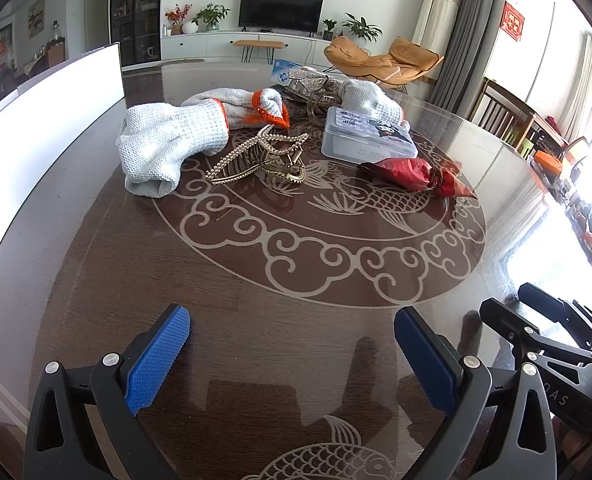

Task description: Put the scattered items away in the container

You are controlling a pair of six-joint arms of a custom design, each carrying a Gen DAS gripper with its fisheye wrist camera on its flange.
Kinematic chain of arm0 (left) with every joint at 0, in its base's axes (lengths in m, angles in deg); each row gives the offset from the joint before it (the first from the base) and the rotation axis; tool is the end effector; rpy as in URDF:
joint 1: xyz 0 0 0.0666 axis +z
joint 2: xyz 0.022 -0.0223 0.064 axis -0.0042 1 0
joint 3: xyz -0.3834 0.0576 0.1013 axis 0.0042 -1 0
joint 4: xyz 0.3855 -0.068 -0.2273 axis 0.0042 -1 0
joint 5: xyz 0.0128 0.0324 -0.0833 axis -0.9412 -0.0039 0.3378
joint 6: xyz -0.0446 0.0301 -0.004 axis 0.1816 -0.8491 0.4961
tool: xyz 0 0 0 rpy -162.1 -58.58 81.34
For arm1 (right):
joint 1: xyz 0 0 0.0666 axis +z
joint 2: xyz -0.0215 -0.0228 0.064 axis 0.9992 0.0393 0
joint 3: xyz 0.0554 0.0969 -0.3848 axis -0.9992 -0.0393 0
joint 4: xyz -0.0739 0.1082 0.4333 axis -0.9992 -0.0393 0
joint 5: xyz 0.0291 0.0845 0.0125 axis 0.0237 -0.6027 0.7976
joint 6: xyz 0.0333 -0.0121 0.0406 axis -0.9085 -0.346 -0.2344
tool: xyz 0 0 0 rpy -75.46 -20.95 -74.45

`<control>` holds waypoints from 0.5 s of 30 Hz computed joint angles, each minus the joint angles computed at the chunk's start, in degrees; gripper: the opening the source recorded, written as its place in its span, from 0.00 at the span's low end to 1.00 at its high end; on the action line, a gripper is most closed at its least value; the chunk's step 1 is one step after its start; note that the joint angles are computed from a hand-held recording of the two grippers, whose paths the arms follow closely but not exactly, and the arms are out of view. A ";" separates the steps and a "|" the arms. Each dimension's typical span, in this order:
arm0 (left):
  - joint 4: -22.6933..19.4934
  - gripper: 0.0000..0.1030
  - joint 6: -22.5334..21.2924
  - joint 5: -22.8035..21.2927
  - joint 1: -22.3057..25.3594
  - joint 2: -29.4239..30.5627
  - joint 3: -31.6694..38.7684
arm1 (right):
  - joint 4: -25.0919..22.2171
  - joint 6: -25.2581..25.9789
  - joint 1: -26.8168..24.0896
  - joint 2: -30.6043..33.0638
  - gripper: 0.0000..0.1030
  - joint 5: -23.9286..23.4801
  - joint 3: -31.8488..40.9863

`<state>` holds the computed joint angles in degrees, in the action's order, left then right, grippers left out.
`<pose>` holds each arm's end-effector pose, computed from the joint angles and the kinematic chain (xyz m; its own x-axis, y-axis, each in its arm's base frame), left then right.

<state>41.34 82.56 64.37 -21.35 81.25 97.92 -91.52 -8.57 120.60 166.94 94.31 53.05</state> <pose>0.5261 -0.2077 0.3314 -0.7652 0.2059 -0.6100 0.3572 0.9240 -0.1362 0.4433 0.2664 0.3591 -0.7576 0.2210 -0.6142 0.2733 0.9619 0.0090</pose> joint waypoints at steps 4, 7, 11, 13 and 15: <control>-0.04 1.00 -0.04 -0.10 -0.03 -0.01 -0.01 | -0.03 0.01 0.00 0.02 0.65 0.01 0.02; -0.12 1.00 -0.15 -0.32 -0.09 0.05 0.03 | -0.01 0.03 -0.01 0.03 0.65 0.01 0.02; -0.15 1.00 -0.14 -0.50 -0.20 0.05 0.03 | -0.03 0.04 -0.01 0.05 0.65 0.02 0.05; -0.19 1.00 -0.18 -0.56 -0.21 0.05 0.03 | -0.08 0.05 -0.01 0.08 0.65 0.05 0.07; -0.29 1.00 -0.24 -0.77 -0.30 0.10 0.10 | -0.03 0.05 -0.02 0.06 0.65 0.01 0.05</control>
<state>41.05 82.32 63.60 -21.66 81.36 98.01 -91.55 -8.53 120.58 167.00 94.32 53.11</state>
